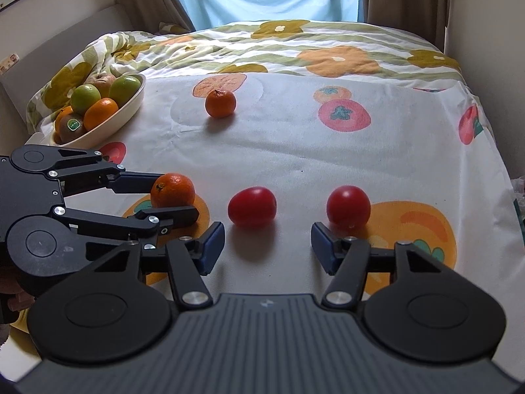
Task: Organize fruits
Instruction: 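Grasp a mandarin with the left tool while the right tool grasps a red tomato, then carry the mandarin and tomato into the bowl and open both tools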
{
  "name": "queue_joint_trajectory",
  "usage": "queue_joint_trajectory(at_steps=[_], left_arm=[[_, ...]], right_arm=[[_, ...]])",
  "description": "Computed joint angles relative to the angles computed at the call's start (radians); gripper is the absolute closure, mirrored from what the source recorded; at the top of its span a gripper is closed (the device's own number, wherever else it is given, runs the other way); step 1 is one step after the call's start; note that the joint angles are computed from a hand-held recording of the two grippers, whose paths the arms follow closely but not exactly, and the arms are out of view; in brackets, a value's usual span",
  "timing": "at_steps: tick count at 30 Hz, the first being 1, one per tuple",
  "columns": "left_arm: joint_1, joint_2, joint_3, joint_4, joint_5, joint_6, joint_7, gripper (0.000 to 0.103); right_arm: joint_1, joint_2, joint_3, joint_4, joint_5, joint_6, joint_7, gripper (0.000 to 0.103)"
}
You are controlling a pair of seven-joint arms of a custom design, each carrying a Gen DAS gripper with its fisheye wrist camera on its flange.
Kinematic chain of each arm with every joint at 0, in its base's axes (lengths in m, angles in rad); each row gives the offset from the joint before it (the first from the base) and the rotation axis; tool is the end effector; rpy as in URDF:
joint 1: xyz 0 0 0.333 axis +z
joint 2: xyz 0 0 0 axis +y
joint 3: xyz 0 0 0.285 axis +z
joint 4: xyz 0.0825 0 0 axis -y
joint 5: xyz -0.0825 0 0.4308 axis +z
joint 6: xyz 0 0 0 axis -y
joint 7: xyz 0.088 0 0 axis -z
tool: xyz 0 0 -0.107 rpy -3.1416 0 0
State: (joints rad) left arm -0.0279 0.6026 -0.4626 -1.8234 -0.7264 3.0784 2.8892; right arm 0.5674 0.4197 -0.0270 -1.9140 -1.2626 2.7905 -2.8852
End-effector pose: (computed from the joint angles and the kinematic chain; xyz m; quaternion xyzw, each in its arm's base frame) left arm 0.6509 -0.2576 0.2298 -0.2919 0.8793 -0.3311 0.1789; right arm 0.5465 0.3795 0.2409 -0.6017 0.7059 -0.2317 0.2933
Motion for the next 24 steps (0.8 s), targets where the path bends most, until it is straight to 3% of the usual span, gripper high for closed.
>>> queue_joint_trajectory(at_steps=[7,13,15,17,24], left_arm=[[-0.002,-0.012,0.014,-0.01,-0.009,0.006,-0.042,0.06],[0.037,-0.023,-0.02,-0.03,-0.03,0.031,-0.029,0.06],[0.041,-0.026,-0.023,-0.035,-0.033,0.034,-0.031,0.06],[0.043,-0.031,-0.023,-0.04,-0.035,0.037,-0.034,0.06],[0.059,-0.052,-0.035,-0.063,-0.053,0.052,-0.046,0.06]], right_arm=[[0.008,0.027,0.0,0.037,0.018,-0.023,-0.059,0.036],[0.015,0.047,-0.01,0.069,0.014,-0.021,-0.069,0.038],[0.016,0.056,-0.011,0.079,0.021,-0.019,-0.077,0.041],[0.014,0.066,-0.01,0.09,0.039,-0.017,-0.098,0.052],[0.029,0.073,-0.026,0.102,0.047,0.002,-0.109,0.053]])
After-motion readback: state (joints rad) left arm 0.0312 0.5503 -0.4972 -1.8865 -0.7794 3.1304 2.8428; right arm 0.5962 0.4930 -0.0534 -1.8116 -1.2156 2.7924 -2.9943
